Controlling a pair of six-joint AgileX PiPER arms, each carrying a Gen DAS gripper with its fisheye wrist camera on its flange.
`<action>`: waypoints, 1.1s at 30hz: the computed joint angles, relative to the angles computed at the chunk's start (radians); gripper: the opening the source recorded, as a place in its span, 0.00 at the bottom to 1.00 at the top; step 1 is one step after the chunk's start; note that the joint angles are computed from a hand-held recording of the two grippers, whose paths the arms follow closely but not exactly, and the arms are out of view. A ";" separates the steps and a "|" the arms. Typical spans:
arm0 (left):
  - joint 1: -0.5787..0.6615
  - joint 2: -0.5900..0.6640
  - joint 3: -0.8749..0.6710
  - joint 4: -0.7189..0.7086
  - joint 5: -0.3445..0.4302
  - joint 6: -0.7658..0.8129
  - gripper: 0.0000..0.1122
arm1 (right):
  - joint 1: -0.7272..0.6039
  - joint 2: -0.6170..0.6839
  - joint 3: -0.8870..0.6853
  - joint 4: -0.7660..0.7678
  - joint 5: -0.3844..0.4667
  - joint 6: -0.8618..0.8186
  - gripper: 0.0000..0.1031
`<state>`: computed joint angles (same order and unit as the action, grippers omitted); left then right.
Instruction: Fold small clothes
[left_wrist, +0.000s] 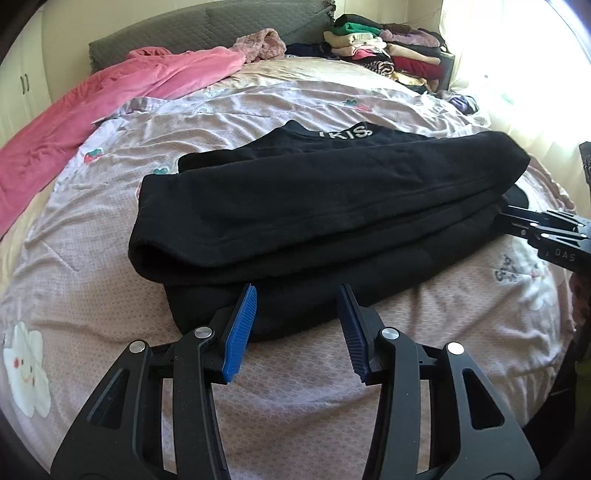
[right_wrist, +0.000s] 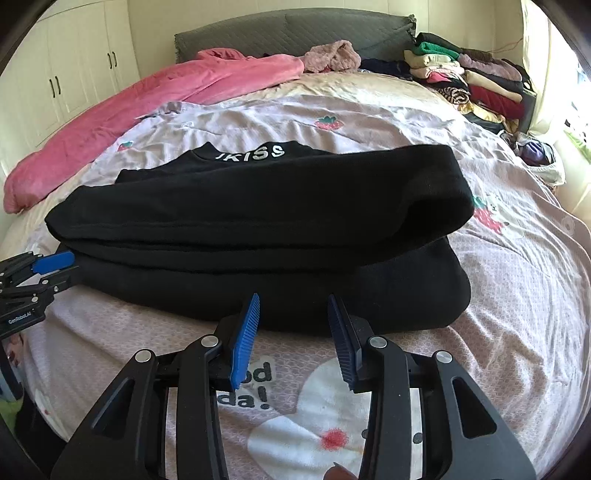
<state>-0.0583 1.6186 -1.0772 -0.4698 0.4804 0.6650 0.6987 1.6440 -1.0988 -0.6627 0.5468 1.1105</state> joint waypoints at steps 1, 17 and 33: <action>-0.004 0.003 0.001 0.004 -0.013 0.000 0.33 | -0.003 0.004 0.001 0.002 -0.003 -0.002 0.36; -0.033 0.087 -0.097 0.126 -0.111 -0.089 0.33 | -0.012 0.054 -0.035 -0.039 0.004 0.013 0.36; -0.008 0.327 -0.505 0.095 0.052 -0.168 0.35 | -0.069 0.173 -0.300 0.052 0.099 -0.232 0.36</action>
